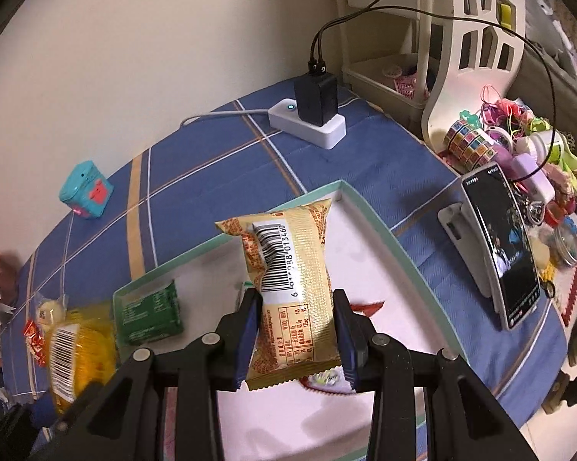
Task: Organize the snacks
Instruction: 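Carry both packs over the white tray and open both tools to drop them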
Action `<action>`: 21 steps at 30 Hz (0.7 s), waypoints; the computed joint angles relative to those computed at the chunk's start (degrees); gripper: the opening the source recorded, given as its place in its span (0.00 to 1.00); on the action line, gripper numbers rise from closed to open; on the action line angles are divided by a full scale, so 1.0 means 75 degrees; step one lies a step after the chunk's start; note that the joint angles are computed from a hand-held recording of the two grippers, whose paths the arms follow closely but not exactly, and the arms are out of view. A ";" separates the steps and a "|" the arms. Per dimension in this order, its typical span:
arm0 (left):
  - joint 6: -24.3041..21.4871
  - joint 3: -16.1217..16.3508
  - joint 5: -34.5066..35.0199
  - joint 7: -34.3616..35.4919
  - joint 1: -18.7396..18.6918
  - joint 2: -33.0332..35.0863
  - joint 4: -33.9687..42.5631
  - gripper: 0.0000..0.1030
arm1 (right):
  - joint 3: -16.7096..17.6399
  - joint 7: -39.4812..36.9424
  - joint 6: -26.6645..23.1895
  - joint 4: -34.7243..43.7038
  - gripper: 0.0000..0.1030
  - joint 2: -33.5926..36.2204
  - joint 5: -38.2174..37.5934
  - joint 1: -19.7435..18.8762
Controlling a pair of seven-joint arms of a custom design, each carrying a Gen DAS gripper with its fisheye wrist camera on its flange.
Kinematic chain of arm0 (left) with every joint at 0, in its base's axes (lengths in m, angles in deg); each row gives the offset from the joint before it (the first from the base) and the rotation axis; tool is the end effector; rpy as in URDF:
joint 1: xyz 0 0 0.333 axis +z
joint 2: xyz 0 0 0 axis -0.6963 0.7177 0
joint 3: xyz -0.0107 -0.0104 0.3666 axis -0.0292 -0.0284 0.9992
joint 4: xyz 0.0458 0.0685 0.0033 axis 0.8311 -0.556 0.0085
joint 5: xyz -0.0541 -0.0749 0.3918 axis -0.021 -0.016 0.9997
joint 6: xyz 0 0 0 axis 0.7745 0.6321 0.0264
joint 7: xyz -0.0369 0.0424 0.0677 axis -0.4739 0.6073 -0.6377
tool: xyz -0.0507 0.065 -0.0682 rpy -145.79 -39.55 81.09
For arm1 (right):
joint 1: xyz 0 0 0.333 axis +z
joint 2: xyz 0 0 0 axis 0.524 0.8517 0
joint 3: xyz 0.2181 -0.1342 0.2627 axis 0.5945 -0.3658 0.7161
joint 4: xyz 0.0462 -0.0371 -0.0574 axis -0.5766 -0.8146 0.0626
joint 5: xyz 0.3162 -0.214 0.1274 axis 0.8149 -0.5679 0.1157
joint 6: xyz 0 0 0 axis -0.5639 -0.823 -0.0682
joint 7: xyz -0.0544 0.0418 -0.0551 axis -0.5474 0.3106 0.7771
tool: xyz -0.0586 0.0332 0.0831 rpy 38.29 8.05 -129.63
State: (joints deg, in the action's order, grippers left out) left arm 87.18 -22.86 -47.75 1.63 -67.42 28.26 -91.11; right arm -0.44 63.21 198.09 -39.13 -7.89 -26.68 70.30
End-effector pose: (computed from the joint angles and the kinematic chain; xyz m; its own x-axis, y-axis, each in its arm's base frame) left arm 0.6275 -0.3923 0.4496 0.0626 -0.9965 0.0556 -0.9006 -0.0804 -0.4272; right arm 0.6600 0.4551 0.4330 -0.1324 -0.9835 -0.1231 -0.8460 0.1769 -0.5031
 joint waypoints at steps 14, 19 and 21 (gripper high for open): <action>-0.0188 0.0133 -0.0050 0.0417 -0.0310 0.1230 0.1308 0.41 | -0.0128 -0.0245 0.0234 0.0280 0.39 0.0411 0.0199 -0.0214; -0.0330 0.0188 -0.0104 0.0414 -0.0390 0.1452 0.1578 0.41 | -0.0211 -0.0194 0.0251 0.0270 0.39 0.0457 0.0213 -0.0218; -0.0345 0.0138 -0.0216 0.0462 -0.0350 0.1469 0.1590 0.42 | -0.0210 -0.0209 0.0222 0.0264 0.40 0.0457 0.0226 -0.0225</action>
